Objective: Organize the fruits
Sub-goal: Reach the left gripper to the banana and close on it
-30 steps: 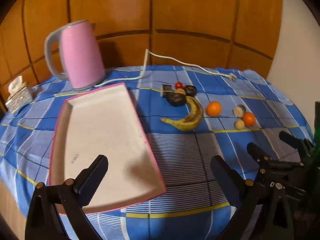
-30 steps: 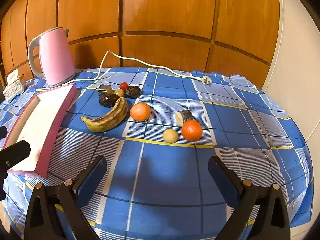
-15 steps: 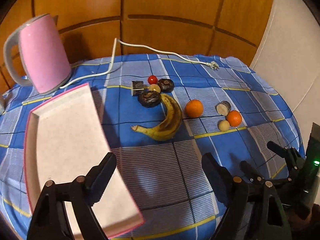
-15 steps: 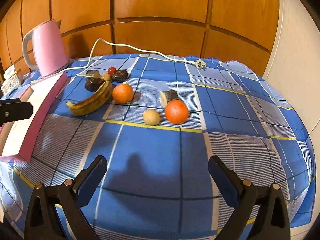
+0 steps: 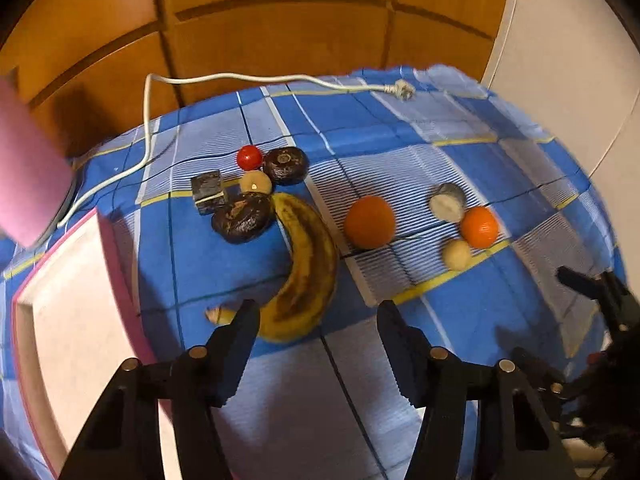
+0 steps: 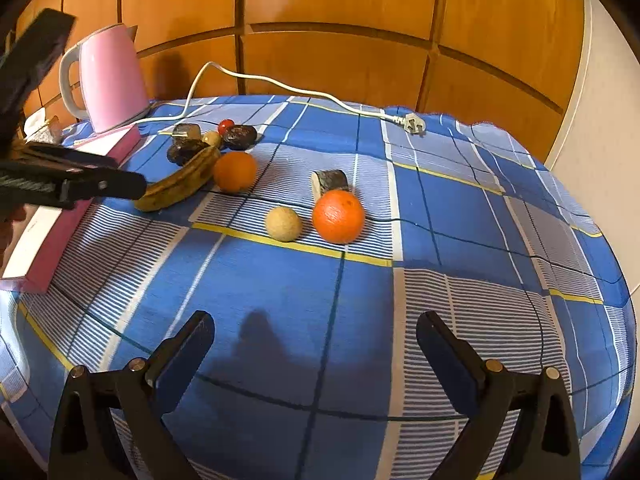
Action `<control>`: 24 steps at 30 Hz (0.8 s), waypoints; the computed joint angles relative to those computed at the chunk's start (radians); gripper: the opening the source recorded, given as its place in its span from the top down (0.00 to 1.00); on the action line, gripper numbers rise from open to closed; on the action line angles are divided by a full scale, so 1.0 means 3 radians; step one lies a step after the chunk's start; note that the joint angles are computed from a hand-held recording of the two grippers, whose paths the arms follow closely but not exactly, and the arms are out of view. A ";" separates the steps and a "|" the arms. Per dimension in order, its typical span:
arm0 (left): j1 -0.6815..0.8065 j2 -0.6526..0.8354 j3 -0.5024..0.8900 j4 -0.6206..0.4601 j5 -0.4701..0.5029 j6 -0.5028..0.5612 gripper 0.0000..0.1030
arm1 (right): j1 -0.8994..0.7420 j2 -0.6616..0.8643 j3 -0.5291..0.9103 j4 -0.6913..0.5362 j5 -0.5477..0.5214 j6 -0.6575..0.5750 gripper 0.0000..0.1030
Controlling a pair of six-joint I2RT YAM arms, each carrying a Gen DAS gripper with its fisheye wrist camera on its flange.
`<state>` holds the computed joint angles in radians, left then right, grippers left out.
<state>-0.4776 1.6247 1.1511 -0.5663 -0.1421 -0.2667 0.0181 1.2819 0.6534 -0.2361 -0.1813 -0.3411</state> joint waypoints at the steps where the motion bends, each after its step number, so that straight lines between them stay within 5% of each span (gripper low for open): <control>1: 0.0019 0.0075 0.0045 0.0002 -0.0014 0.0017 0.41 | -0.0026 0.0032 0.0014 -0.0004 -0.0032 -0.0020 0.00; 12: 0.0085 0.0466 0.0088 0.0278 -0.0051 0.0074 0.54 | -0.0075 0.0379 0.0080 0.0091 -0.0137 0.0014 0.00; 16: -0.0076 0.0360 -0.0041 0.0426 -0.0286 0.0150 0.64 | -0.0121 0.0382 0.0015 0.0218 -0.0228 0.0027 0.00; 24: -0.0214 -0.0337 -0.0606 0.0698 -0.0239 -0.0057 0.66 | -0.0141 0.0420 -0.0022 0.0356 -0.0286 0.0066 0.00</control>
